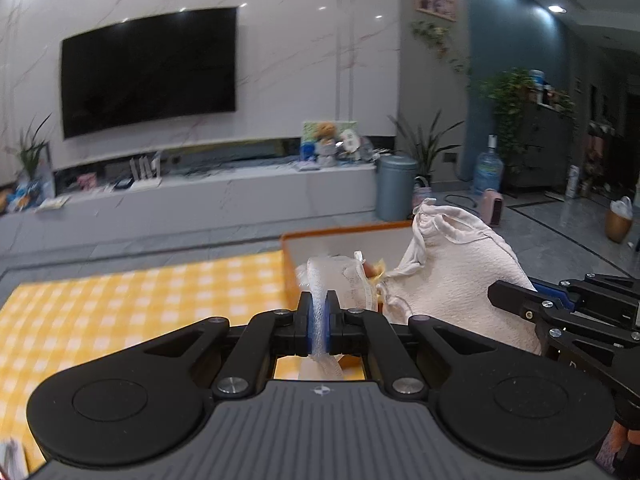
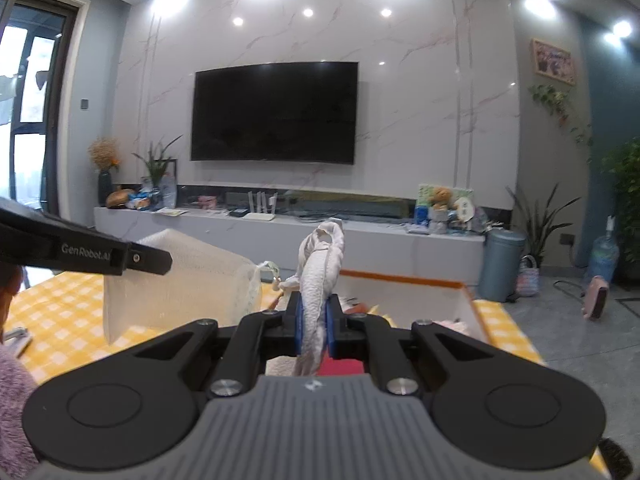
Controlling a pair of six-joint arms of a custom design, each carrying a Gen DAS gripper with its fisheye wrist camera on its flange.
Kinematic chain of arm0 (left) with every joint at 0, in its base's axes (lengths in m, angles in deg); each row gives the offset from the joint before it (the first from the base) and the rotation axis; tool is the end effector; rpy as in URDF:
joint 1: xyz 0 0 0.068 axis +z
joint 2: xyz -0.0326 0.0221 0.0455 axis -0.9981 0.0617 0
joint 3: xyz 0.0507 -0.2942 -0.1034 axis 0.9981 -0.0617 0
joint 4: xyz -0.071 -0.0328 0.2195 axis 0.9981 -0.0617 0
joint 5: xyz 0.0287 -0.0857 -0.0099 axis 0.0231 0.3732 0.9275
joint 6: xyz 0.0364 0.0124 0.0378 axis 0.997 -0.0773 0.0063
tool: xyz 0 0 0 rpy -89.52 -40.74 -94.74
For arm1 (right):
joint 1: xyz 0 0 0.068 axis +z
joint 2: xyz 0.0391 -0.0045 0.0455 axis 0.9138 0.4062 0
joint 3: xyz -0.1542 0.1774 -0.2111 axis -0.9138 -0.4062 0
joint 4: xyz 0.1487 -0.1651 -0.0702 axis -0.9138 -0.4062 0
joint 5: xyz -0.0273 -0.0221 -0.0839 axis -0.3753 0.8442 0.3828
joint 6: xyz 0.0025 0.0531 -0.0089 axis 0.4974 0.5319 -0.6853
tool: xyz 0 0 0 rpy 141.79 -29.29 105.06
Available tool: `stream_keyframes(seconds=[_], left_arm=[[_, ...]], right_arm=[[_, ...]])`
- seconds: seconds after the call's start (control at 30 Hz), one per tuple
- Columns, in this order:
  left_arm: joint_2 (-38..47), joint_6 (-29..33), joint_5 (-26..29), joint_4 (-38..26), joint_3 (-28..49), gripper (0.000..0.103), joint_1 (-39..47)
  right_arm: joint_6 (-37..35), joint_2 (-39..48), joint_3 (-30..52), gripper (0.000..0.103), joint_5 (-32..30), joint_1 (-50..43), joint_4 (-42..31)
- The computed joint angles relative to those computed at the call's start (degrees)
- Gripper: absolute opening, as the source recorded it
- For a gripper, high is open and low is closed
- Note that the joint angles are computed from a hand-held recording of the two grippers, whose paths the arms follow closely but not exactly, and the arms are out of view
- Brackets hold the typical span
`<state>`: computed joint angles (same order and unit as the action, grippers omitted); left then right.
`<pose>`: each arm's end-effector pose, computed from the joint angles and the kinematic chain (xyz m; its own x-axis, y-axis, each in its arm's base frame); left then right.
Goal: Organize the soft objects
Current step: 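Carry the mesh bag and terry pad over the orange box with both grippers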
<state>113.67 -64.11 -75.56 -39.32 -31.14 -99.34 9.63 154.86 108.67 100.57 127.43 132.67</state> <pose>0.2870 -0.0741 0.2153 -0.3733 0.2087 -0.9039 0.4706 0.8823 0.0093 0.1763 0.2599 0.1584 -0.2291 -0.0443 -0.9724 -0.0147 0.9990 -0.0420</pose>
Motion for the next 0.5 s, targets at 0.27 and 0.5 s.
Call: stream_keyframes(seconds=[0.27,0.5], left_arm=[[5.6,0.4,-1.2,-4.2,10.7,0.005,-3.8],[14.2,2.1,-6.0,-8.2,20.6,0.005,-6.7]], right_arm=[[-3.5,-6.9,-4.6,0.009,-4.7,-8.2,1.3],[-8.9,-6.1,-2.6,0.009,-14.8,-20.6,3.4]])
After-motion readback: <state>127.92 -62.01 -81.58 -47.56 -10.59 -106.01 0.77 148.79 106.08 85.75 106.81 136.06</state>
